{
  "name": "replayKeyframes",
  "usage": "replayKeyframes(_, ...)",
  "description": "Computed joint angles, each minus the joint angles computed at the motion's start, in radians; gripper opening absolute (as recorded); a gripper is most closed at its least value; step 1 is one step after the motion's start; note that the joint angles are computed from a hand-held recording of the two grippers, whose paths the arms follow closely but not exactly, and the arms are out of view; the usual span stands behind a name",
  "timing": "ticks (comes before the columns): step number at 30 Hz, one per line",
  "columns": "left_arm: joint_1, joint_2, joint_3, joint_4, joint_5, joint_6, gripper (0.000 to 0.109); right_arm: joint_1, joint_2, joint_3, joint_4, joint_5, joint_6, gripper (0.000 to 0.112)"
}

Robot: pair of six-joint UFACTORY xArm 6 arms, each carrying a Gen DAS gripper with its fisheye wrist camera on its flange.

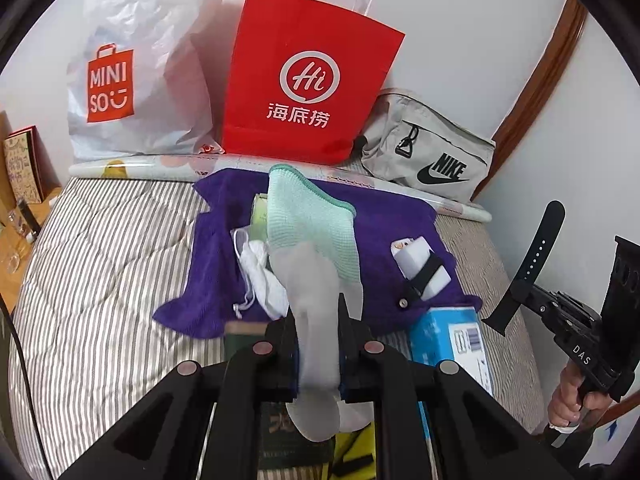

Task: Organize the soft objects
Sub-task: 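Carry the glove and black band over the purple towel and open both grippers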

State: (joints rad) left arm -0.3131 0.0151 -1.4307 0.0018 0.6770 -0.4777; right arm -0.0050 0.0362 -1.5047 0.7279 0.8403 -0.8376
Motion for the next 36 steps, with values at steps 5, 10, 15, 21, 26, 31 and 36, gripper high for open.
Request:
replayKeyframes(5, 0.019, 0.065, -0.060, -0.023, -0.007, 0.035, 0.013, 0.009, 0.072, -0.071, -0.031, -0.004, 0.023, 0.003)
replayKeyframes(10, 0.041, 0.123, -0.113, -0.054, -0.009, 0.074, 0.013, 0.011, 0.142, -0.147, -0.062, 0.000, 0.037, 0.003)
replayKeyframes(15, 0.056, 0.183, -0.168, -0.073, -0.002, 0.087, 0.013, 0.015, 0.215, -0.220, -0.101, 0.018, 0.060, 0.003)
replayKeyframes(21, 0.073, 0.261, -0.243, -0.126, 0.015, 0.118, 0.013, 0.011, 0.291, -0.285, -0.153, 0.042, 0.093, 0.003)
replayKeyframes(26, 0.077, 0.323, -0.308, -0.138, 0.029, 0.136, 0.013, 0.011, 0.342, -0.332, -0.197, 0.061, 0.117, 0.003)
replayKeyframes(31, 0.082, 0.373, -0.364, -0.155, 0.052, 0.151, 0.013, 0.011, 0.387, -0.387, -0.223, 0.079, 0.145, 0.004)
replayKeyframes(36, 0.087, 0.415, -0.409, -0.159, 0.074, 0.159, 0.013, 0.008, 0.436, -0.451, -0.241, 0.102, 0.168, 0.004)
